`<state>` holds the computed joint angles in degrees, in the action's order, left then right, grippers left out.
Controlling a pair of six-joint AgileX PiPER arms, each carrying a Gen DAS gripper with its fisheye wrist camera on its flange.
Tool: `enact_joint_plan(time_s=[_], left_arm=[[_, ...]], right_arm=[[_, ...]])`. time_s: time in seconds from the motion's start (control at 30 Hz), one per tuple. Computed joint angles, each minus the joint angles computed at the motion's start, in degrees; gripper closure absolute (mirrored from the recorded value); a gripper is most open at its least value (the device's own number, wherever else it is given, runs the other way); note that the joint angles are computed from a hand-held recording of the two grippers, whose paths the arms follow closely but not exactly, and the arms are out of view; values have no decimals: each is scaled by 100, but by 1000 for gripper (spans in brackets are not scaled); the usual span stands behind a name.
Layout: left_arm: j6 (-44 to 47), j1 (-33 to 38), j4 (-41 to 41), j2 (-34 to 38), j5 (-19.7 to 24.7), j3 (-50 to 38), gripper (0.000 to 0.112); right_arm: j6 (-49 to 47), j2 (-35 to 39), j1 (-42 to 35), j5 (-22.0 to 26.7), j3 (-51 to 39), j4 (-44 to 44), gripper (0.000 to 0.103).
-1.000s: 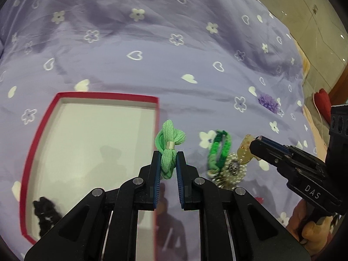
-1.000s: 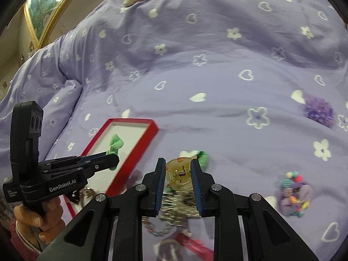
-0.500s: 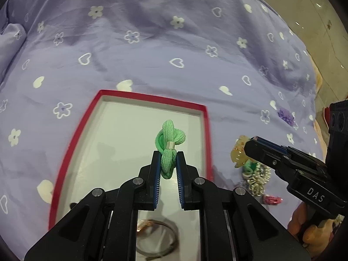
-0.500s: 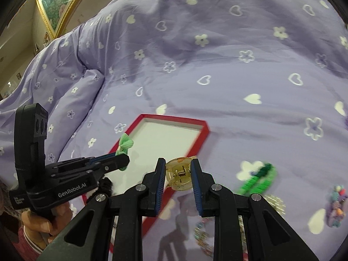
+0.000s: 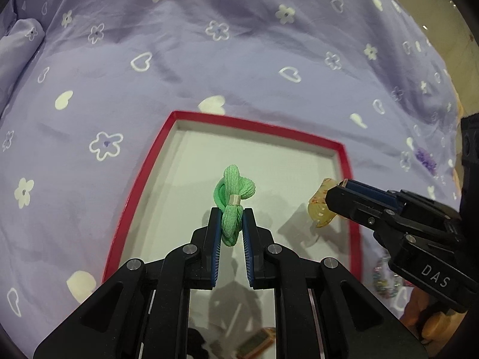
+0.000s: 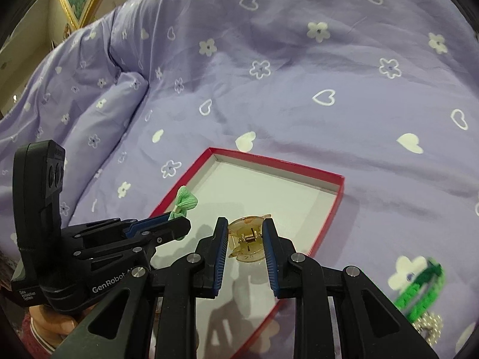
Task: Organize jewelry
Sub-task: 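Carry hair tie and claw clip into the tray and open both tools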
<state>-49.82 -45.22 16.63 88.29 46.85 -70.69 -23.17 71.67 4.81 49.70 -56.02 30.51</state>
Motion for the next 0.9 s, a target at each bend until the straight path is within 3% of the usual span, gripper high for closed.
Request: enact_joint_plan(time_s=[0.2,0.43,0.67,0.73,0.9], left_arm=[[163,194,-234,151,-170,235,100],[115,183,-209,236,-197,274,95],[-55,140,-70,233,-161,311,75],[-132,115,-8,202,-127,328,74],[-370,-24,207,77,30,356,73]], right_arm=[[312,339,416,-285,20,-536,80],[235,486,446,-258,-23,-529,75],[113,554,306,-168,-33,-314,69],[78,542,275,-153,-15,-252,63],[59,362,230,-87,-6,-199,63]])
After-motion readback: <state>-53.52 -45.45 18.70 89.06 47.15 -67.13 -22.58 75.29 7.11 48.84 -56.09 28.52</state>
